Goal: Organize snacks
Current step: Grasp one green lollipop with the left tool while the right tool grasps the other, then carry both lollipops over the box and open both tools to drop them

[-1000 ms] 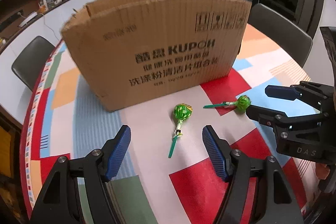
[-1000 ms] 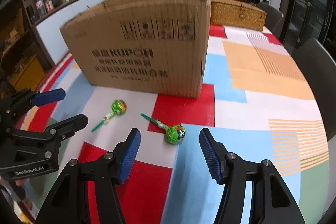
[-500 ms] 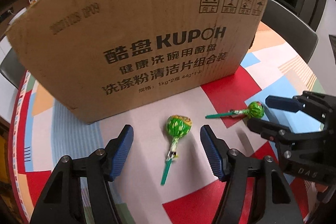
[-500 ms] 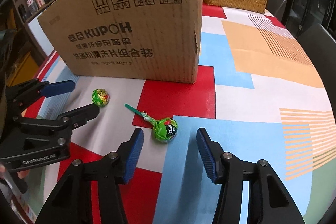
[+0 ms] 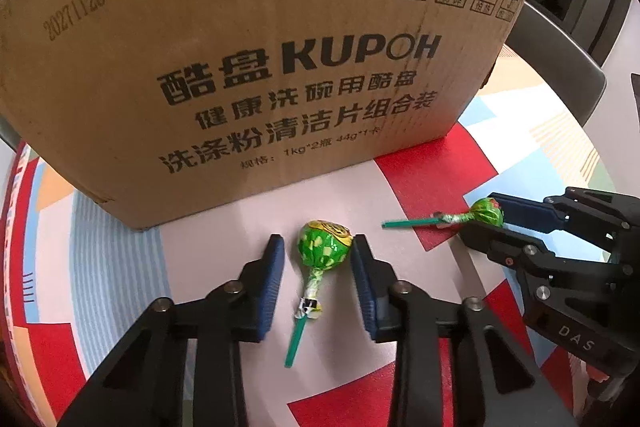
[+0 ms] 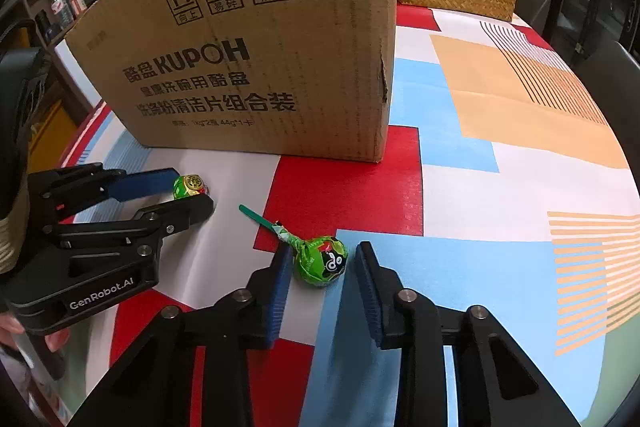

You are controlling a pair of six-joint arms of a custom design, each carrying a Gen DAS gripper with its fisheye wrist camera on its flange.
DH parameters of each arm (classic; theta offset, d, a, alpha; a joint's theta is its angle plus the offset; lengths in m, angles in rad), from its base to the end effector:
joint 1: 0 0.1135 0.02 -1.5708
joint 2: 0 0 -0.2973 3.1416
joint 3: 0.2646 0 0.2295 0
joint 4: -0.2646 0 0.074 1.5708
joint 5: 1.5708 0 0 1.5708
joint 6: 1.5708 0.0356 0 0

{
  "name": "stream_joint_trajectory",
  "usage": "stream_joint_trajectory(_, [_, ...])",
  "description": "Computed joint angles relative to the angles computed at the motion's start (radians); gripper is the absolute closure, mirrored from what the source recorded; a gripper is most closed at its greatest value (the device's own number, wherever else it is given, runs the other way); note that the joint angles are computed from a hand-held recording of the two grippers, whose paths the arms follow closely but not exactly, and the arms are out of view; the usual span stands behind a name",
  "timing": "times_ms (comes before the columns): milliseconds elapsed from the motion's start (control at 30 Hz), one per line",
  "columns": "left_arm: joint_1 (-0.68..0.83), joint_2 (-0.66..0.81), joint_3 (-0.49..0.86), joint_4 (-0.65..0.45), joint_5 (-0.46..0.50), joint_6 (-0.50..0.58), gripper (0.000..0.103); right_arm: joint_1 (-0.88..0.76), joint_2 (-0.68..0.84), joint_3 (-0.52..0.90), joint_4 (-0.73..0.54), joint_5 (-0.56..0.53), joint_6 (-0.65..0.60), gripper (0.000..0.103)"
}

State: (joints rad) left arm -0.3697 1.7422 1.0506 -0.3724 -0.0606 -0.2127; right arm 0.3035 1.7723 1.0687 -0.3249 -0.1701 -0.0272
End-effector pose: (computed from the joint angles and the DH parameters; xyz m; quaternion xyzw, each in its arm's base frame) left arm 0.3111 -0.1182 0.2156 0.0683 0.9652 -0.0439 0.2485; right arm 0.3260 0.1084 0.2138 -0.1804 0.9431 0.1178 0.2531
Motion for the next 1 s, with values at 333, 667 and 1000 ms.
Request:
stream_joint_trajectory(333, [-0.029,-0.045,-0.052,0.023,-0.02,-0.044,0.076,0.009,-0.031,-0.03,0.009,0.005,0.022,0.076])
stream_joint_trajectory(667, [-0.072,-0.162,-0.09,0.004,-0.052,-0.089,0.076,-0.003,-0.106,-0.065,0.008,-0.022,0.042,0.076])
stream_joint_trajectory(1000, [-0.093,-0.274,-0.067,-0.071,-0.09,-0.103,0.076,0.012,-0.211,-0.076,-0.006,-0.008,0.048,0.076])
